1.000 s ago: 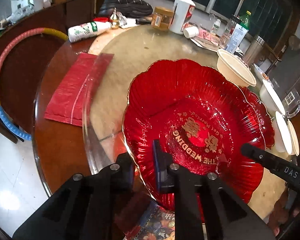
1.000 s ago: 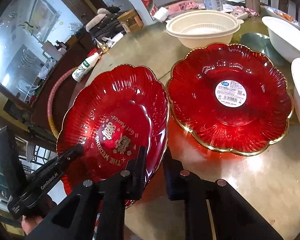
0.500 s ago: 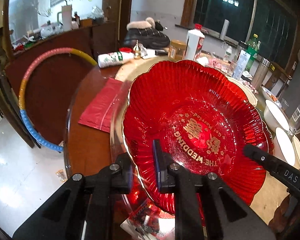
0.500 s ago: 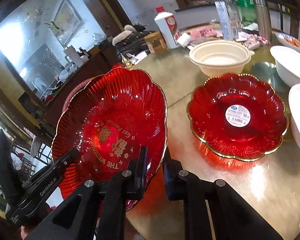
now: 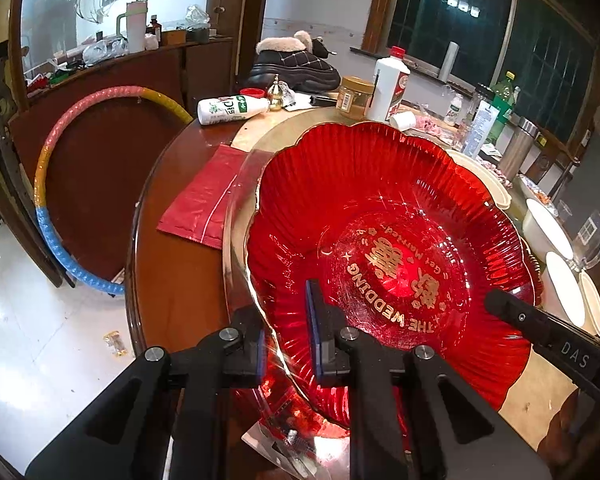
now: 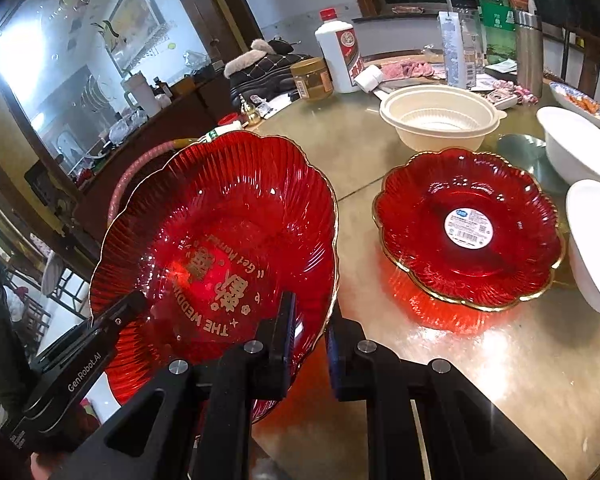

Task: Organize plates and bowls
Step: 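Slide the large red plate along the table and open the left gripper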

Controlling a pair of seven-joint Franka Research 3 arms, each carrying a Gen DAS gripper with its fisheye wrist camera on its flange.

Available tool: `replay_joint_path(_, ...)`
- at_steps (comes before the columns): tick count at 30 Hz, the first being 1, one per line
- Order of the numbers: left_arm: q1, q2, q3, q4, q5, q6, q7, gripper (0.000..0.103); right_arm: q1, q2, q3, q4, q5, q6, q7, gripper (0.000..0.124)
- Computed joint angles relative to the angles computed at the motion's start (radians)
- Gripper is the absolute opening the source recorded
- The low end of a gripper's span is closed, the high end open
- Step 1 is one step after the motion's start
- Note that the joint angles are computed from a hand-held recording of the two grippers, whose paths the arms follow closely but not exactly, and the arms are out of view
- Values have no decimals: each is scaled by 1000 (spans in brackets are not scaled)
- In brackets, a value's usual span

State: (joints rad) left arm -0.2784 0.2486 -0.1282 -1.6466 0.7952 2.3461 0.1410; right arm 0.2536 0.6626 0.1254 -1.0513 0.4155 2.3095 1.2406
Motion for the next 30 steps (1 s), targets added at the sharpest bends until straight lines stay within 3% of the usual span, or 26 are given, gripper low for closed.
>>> replay_joint_path(10, 20, 16, -5, -9, -68, 71, 65, 14, 28, -28, -39, -48, -74, 20, 75, 14)
replay_joint_path(26, -15, 88, 3, 99, -113, -43, 160, 15, 11, 31, -32, 32, -84, -59, 112, 14)
replay_joint_path(30, -12, 98, 2, 115, -153, -61, 177, 21, 5, 58, -30, 80, -82, -105, 114, 22)
